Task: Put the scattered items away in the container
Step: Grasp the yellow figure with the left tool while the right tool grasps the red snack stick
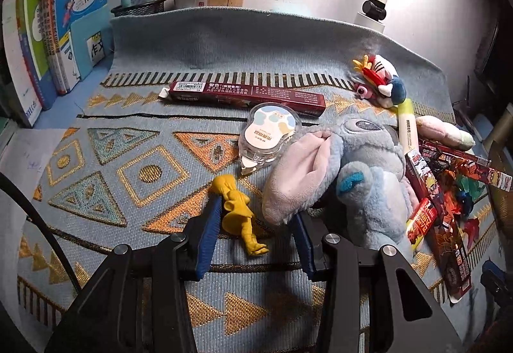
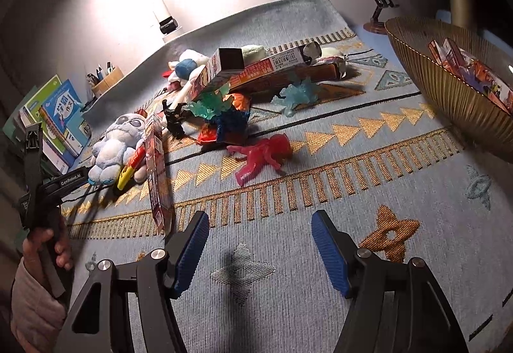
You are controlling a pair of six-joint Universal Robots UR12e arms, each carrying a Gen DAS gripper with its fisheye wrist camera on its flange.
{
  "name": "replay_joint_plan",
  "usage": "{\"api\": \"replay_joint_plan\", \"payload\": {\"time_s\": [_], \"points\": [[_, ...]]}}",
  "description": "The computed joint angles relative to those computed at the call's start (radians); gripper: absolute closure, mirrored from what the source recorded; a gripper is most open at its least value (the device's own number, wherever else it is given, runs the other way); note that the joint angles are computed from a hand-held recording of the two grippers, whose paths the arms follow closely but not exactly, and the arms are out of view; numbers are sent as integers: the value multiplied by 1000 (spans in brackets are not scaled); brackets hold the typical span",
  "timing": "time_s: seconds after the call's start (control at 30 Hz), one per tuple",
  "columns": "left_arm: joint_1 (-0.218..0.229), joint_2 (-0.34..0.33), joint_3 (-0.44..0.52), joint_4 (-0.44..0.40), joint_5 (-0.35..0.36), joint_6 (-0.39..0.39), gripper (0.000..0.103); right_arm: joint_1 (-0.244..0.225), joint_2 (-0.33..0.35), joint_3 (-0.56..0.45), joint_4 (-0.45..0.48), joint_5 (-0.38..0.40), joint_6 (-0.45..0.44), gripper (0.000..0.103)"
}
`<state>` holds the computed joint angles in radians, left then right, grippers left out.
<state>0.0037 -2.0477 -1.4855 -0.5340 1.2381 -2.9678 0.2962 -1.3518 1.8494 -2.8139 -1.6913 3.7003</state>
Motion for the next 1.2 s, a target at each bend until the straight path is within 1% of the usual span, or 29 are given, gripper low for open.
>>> {"api": "replay_joint_plan", "payload": {"time_s": [0.07,0.1,0.13,0.2,0.3,0.4,0.47,0.53,0.57,0.6,0.67,0.7,0.73,0.8,0.87,0.97,1.03,1.07,1.1,1.13,1.17,1.2], "points": [[14,1,-4,2,-40,-29,83,1,1,-2,4,1,-6,38],[20,2,-6,-3,-59,-35,83,2,2,-5,9,-3,-8,38],[23,5,-10,-5,-62,-36,86,4,3,-7,12,-4,-10,38],[27,22,-31,6,-59,-19,86,4,3,-9,10,10,-11,38],[37,58,-77,25,-75,22,86,7,10,-21,-1,44,-23,38],[53,91,-120,31,-100,37,86,24,28,-54,1,41,-69,38],[67,101,-137,24,-129,44,86,37,47,-87,17,34,-108,38],[76,103,-152,38,-139,37,86,51,71,-128,48,5,-139,38],[77,101,-149,28,-140,28,86,57,83,-147,62,-6,-148,38],[79,99,-147,23,-147,21,86,59,95,-165,73,-6,-153,38],[77,94,-144,31,-147,21,86,58,114,-192,74,21,-158,38],[76,93,-140,21,-146,28,86,57,125,-204,70,35,-159,38],[74,92,-138,13,-142,31,86,57,136,-216,72,39,-159,38],[74,90,-135,5,-141,32,86,61,157,-241,94,21,-154,38],[77,89,-133,-4,-155,30,86,59,172,-253,98,19,-145,38],[82,90,-139,17,-173,17,86,55,182,-250,71,29,-118,38],[85,89,-140,22,-188,12,86,56,187,-257,86,22,-122,38],[86,89,-139,22,-191,9,86,57,188,-258,85,21,-127,40],[87,88,-138,20,-194,8,86,60,190,-260,82,16,-134,49],[88,87,-137,18,-197,7,86,62,191,-261,82,9,-143,66],[88,87,-136,19,-199,6,86,64,190,-259,83,6,-146,75],[89,87,-136,21,-200,3,86,64,190,-259,87,8,-145,81]]}}
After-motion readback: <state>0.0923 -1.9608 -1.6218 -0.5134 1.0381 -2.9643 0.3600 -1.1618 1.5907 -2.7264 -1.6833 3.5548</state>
